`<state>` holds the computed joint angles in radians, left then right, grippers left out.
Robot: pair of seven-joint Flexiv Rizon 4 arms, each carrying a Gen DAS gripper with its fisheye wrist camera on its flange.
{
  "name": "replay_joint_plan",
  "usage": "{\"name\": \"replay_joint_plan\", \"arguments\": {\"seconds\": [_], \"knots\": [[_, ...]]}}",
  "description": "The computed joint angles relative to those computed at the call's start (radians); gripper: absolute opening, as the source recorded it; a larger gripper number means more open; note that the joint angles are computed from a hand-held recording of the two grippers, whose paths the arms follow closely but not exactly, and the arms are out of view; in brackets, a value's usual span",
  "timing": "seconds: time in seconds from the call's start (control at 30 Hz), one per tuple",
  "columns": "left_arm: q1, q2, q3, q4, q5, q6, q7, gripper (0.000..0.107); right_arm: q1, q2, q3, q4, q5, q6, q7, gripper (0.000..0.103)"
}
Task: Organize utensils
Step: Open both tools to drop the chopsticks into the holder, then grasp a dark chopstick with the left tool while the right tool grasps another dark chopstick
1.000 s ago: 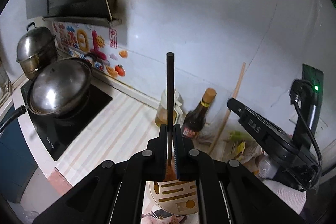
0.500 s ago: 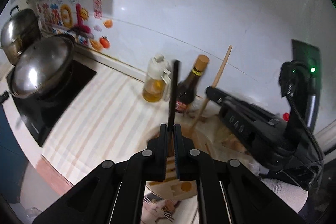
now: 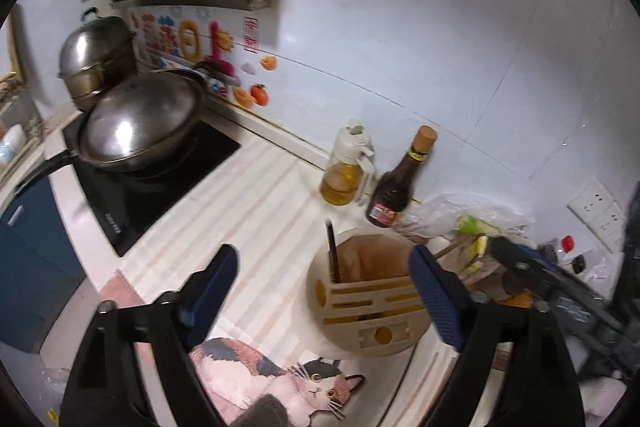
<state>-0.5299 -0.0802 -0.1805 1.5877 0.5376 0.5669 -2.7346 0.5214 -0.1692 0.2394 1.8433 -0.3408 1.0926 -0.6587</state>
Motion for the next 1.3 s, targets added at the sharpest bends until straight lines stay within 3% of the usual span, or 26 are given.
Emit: {"name": "replay_joint_plan", "arguments": {"seconds": [0.1, 0.2, 0.5, 0.77, 0.83, 0.9, 1.0, 1.13, 1.3], "knots": [[-0.040, -0.010, -0.026, -0.037, 0.084, -0.122, -0.065, 0.103, -0.008, 0.056, -0.004, 0.058, -0.043, 0.004, 0.022, 0.089], [-0.074, -0.020, -0.038, -0.048, 0.111, -0.178, -0.116, 0.103, -0.026, 0.113, 0.003, 0.123, -0.075, 0.004, 0.052, 0.100], [-0.163, -0.099, -0.051, -0.053, 0.083, -0.234, -0.218, 0.103, -0.109, 0.249, 0.029, 0.335, -0.104, 0.027, 0.116, 0.103], [-0.245, -0.257, -0.029, -0.099, -0.006, -0.260, -0.153, 0.103, -0.136, 0.318, 0.028, 0.513, 0.116, -0.030, 0.015, 0.102], [-0.256, -0.311, -0.020, -0.120, -0.033, -0.256, -0.101, 0.103, -0.137, 0.332, 0.021, 0.550, 0.198, -0.038, -0.019, 0.089], [-0.274, -0.352, -0.006, -0.142, -0.041, -0.249, -0.061, 0.103, -0.137, 0.330, 0.012, 0.574, 0.266, -0.074, -0.058, 0.060], [-0.281, -0.425, 0.006, -0.177, -0.069, -0.213, 0.039, 0.098, -0.140, 0.319, 0.000, 0.602, 0.361, -0.088, -0.109, 0.045], [-0.281, -0.518, 0.019, -0.232, -0.127, -0.178, 0.173, 0.080, -0.151, 0.286, -0.006, 0.628, 0.431, -0.112, -0.149, 0.035], [-0.297, -0.604, 0.053, -0.293, -0.177, -0.160, 0.290, 0.075, -0.176, 0.237, -0.005, 0.653, 0.399, -0.124, -0.115, 0.035]]}}
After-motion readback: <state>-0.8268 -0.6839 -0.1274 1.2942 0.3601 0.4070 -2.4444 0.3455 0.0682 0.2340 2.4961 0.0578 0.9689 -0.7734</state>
